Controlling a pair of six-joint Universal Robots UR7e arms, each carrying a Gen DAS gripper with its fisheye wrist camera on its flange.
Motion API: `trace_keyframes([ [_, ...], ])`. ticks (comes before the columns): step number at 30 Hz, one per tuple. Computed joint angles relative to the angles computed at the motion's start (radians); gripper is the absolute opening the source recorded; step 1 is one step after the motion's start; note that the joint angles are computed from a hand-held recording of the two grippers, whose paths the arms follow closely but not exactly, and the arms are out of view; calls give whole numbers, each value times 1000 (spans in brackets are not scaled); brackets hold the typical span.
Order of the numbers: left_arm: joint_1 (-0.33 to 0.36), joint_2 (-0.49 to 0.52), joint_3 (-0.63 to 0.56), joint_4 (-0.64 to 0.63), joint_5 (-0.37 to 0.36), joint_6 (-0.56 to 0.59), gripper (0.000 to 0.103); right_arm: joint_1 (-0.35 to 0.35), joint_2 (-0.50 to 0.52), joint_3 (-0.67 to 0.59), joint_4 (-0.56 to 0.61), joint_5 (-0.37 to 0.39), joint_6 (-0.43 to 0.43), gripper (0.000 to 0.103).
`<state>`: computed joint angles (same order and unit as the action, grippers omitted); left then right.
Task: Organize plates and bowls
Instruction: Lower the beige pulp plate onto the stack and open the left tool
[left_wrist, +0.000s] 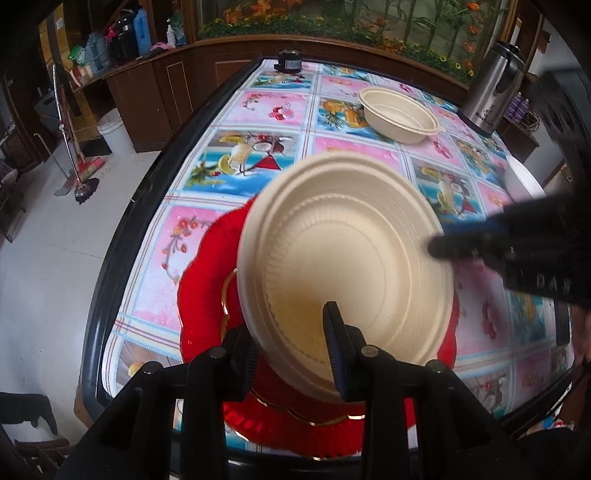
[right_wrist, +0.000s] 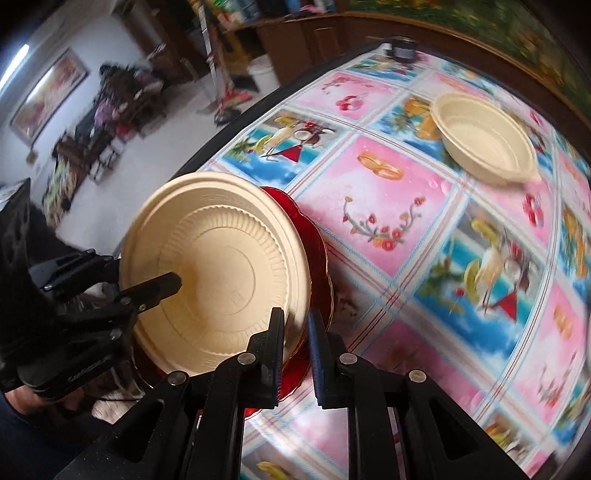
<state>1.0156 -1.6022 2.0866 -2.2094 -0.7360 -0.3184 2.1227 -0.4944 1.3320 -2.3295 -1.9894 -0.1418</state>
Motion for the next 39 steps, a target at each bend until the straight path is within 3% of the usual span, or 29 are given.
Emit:
trace_keyframes([
  [7,-15,-28,16,40,-45,-18,38,35,41,-113,135,-65,-116,14],
  [14,-16,-40,25,72,-42,-61,42,39,72,-171,224,-71,-123,15],
  [18,-24,-42,28,85,-23,-82,60,36,63,-145,181,-50,-99,15],
  [21,-30,-48,31,87,-13,-93,61,31,43,-116,140,-26,-81,20],
  [34,-54,-65,35,98,55,-165,62,-5,-114,85,-63,89,20,20],
  [39,-82,-84,40,108,119,-214,62,-29,-181,162,-140,114,50,20],
])
